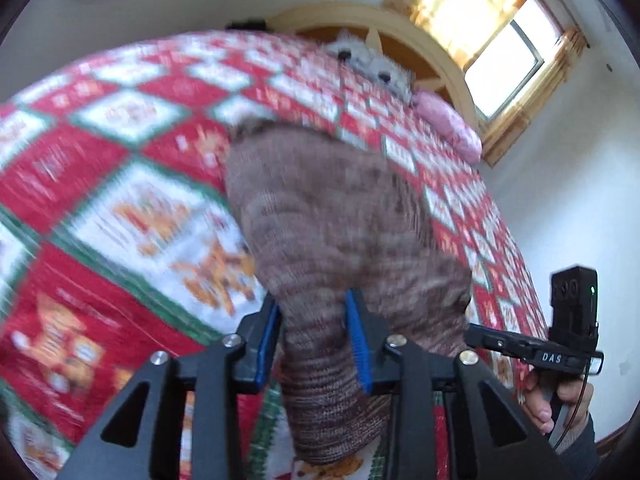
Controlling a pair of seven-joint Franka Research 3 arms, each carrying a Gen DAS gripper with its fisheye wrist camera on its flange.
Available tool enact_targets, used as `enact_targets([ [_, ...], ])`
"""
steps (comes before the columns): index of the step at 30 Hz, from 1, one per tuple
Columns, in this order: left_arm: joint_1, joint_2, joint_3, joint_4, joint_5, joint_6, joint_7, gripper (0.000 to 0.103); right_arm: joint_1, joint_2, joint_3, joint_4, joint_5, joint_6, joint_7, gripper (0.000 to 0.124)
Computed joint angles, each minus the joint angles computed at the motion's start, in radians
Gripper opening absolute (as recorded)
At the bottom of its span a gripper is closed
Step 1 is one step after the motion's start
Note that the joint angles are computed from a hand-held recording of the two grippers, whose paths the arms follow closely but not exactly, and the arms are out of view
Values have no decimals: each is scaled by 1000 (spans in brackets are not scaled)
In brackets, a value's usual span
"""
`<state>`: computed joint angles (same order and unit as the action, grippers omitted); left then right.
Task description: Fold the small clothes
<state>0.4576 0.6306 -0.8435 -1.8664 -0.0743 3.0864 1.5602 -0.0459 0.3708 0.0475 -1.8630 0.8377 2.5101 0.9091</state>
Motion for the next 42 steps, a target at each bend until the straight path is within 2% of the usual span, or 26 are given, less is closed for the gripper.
enact_targets([
  [1,-6,-15,10,-8,2,27,-5,51,24,-31,-14,-35,11,72,-28,32],
  [2,-33,-30,42,-3,-20,45,6,63,12,-33,5,-35,18,109,-42,32],
  [4,-135,-59,172,27,36,66,-87,76,-9,-57,43,-39,114,138,-162,34],
  [6,-201,-40,244,81,68,59,-119,76,-24,-51,72,3,212,100,-293,51],
  [8,-313,-21,370,151,100,7,-172,76,-12,-25,73,47,247,84,-343,53],
  [10,-424,-4,498,209,138,-65,-226,76,19,30,54,115,195,69,-277,53],
  [11,-458,10,538,235,152,-90,-246,76,32,76,43,164,153,53,-221,53],
  [13,-468,34,546,258,153,-105,-254,79,46,134,30,221,80,44,-143,53],
  [15,-477,37,557,251,166,-78,-255,81,62,182,10,252,-3,66,-52,52],
  [18,-510,34,595,255,196,-84,-278,81,0,183,76,234,55,87,-118,52],
  [21,-492,1,577,213,191,-80,-291,81,3,164,82,212,47,111,-112,52],
  [24,-479,-58,570,124,193,-31,-304,81,7,116,96,153,67,169,-142,53],
  [27,-495,-108,591,52,217,11,-326,81,-6,45,137,63,155,235,-278,53],
  [30,-474,-135,562,0,229,23,-324,82,5,-6,137,-6,217,247,-382,53],
  [31,-466,-137,550,-9,230,23,-320,85,27,-15,123,-27,203,264,-387,53],
  [33,-489,-138,569,-11,242,4,-331,86,59,-15,97,-46,172,289,-363,53],
  [35,-495,-136,569,-14,245,-5,-334,86,82,2,67,-48,115,286,-290,53],
  [37,-554,-143,634,-22,277,7,-367,86,61,4,91,-56,151,300,-330,53],
  [38,-568,-147,649,-23,288,4,-378,86,61,1,92,-60,151,304,-332,53],
  [42,-558,-156,638,-30,297,-10,-391,86,72,-16,83,-84,129,317,-302,53],
])
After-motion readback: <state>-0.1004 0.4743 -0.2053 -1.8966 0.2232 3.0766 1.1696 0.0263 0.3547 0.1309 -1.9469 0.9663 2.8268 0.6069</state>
